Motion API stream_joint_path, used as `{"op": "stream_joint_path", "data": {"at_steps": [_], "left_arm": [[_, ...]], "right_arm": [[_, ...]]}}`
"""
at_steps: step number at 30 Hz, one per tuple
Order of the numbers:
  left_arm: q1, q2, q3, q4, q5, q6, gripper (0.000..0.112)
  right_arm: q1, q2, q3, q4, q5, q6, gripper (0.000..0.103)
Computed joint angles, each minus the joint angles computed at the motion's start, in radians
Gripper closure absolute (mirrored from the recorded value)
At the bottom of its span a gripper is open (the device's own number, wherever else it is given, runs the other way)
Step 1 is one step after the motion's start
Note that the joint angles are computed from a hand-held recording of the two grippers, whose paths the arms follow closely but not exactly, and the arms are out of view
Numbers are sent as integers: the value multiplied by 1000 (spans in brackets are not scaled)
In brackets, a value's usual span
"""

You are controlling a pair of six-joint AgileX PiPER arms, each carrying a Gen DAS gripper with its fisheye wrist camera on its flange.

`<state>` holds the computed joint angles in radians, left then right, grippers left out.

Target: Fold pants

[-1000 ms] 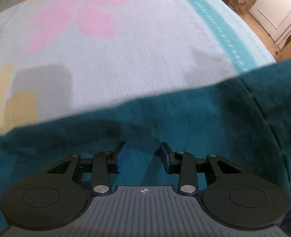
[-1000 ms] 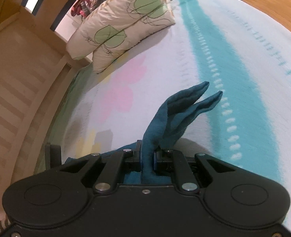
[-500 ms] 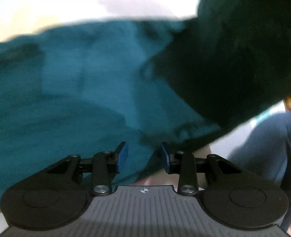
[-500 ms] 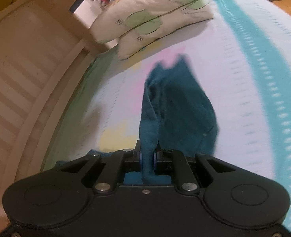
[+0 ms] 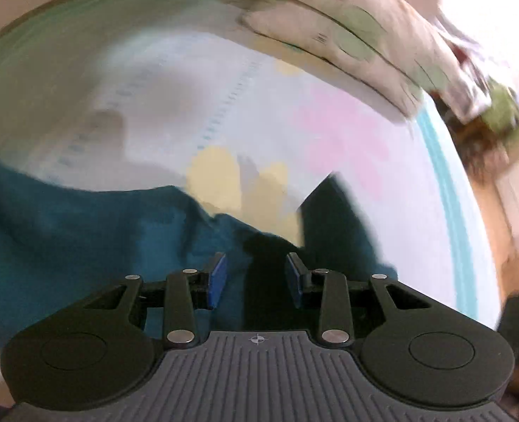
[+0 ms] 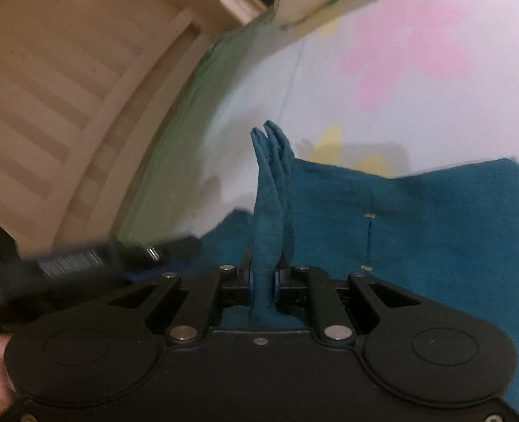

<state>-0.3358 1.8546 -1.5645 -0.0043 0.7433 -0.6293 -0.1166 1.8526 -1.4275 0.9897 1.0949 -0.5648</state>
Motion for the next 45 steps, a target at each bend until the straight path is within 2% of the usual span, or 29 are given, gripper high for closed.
{"op": "stream_joint_path", "data": {"at_steps": [3, 5, 7, 9, 10, 14, 17, 21, 23, 29, 32, 35, 39, 41, 43, 45], "left_arm": [[53, -49, 70, -32, -22, 23, 77], [87, -64, 74, -66, 7, 65, 77], [87, -26, 30, -73, 25, 62, 77], [108, -22, 30, -98, 33, 87, 77], [114, -21, 32, -110, 36, 95, 77], [109, -3, 22, -126, 66, 134, 77], [81, 41, -31, -130, 125, 176, 77], [29, 131, -132, -121, 218, 210, 77], [2, 182, -186, -112, 262, 212, 77], [-70, 320, -300, -49, 363, 197, 77], [-118, 322, -296, 44, 355, 212, 77], [-134, 318, -285, 78, 351, 212, 77], [-101, 292, -239, 30, 313, 195, 77], [-79, 285, -226, 5, 299, 199, 77], [-71, 279, -212, 0, 289, 200, 77], [-75, 274, -201, 11, 284, 199, 77]], "right_arm": [[80, 4, 55, -1, -100, -19, 82], [115, 12, 72, -10, -130, -43, 74], [120, 36, 56, 6, -88, -82, 54], [101, 49, 39, 28, -27, -114, 41], [88, 41, 43, 37, -13, -139, 40], [-2, 2, 54, 47, 7, -238, 40], [-72, -22, 80, 27, -53, -238, 40], [-167, 1, 78, -64, -166, -140, 66], [-191, 17, 76, -95, -214, -113, 66], [-143, 60, 47, -215, -284, -58, 66], [-119, 85, 44, -242, -299, -67, 66], [-115, 94, 51, -206, -322, -108, 69], [-152, 80, 52, -177, -269, -121, 67], [-167, 64, 48, -187, -242, -93, 58], [-180, 58, 43, -208, -242, -68, 41], [-185, 42, 55, -246, -256, -40, 40]]}}
